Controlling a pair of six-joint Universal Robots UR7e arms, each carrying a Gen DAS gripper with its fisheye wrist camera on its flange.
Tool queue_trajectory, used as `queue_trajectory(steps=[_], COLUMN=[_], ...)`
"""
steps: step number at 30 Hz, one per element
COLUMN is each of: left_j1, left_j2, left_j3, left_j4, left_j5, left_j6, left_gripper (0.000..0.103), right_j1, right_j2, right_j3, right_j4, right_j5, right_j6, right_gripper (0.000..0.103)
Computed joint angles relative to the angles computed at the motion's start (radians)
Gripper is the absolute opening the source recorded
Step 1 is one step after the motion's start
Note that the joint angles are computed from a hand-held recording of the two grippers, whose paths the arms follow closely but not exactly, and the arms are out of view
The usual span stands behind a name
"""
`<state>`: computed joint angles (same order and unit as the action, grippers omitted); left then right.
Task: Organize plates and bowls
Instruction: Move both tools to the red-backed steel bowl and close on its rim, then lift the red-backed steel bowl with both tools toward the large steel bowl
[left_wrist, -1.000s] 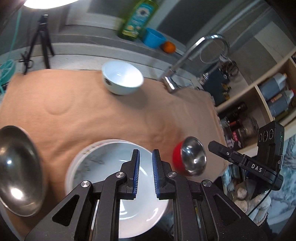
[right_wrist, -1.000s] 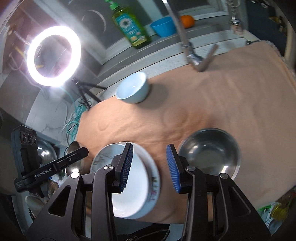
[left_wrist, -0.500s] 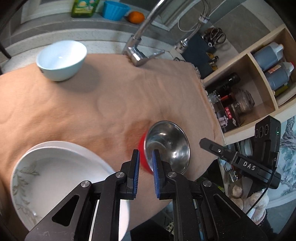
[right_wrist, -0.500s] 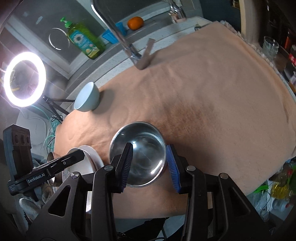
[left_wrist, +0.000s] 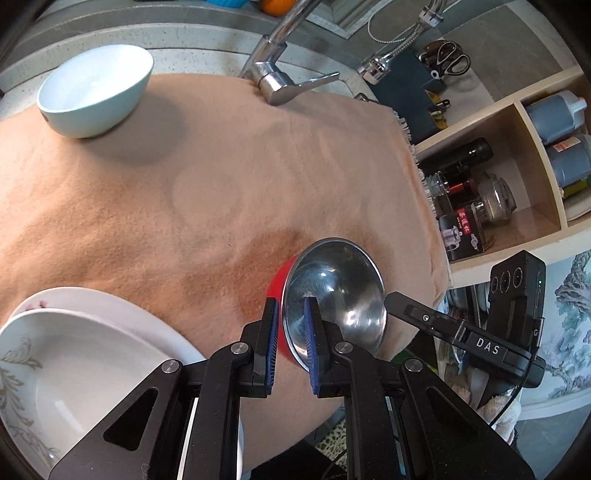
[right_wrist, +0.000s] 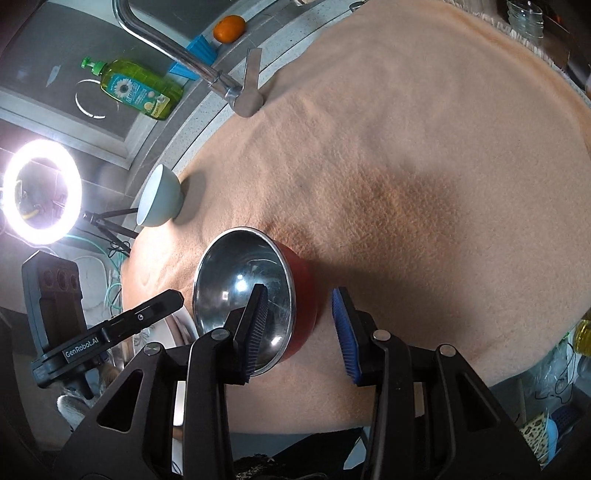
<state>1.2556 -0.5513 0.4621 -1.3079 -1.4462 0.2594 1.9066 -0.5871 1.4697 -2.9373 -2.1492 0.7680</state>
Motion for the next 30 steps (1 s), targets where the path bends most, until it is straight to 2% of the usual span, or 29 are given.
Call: queue_trajectory(steps=[6,8,14,20,30], left_j1=[0.0,0.0,0.006,-0.002,0.0], left_j2=[0.01,0.012,0.018,-0.011,-0.041], left_j3=[0.0,0.001,-0.002,0.058,0.074], left_j4=[0.004,0.006,0.017,-0.018,-0.046], left_j5=[0.012,0.014,0.009,0.018,0.001], left_j6=[-0.004,-0.003,-0.014,-0.002,0.0], left_gripper=[0.012,0.012,0.012,0.012,0.012], right_j1=[-0.01,-0.013,-0.025,-0.022,-0.006], right_j2=[0.007,0.007,0.008,0.014,0.018], right_j3=[-0.007,-0.004,0.006,-0.011,-0.039], right_j4=[0.017,0.012,-0.01,0.008,0.028], right_j5=[0.019,0.027,0.058,0.056,0.052], right_j6=[-0.003,-0.001,-0.006,-0.013,-0.03], right_gripper=[0.03,0.022,0.015,0.013,0.012])
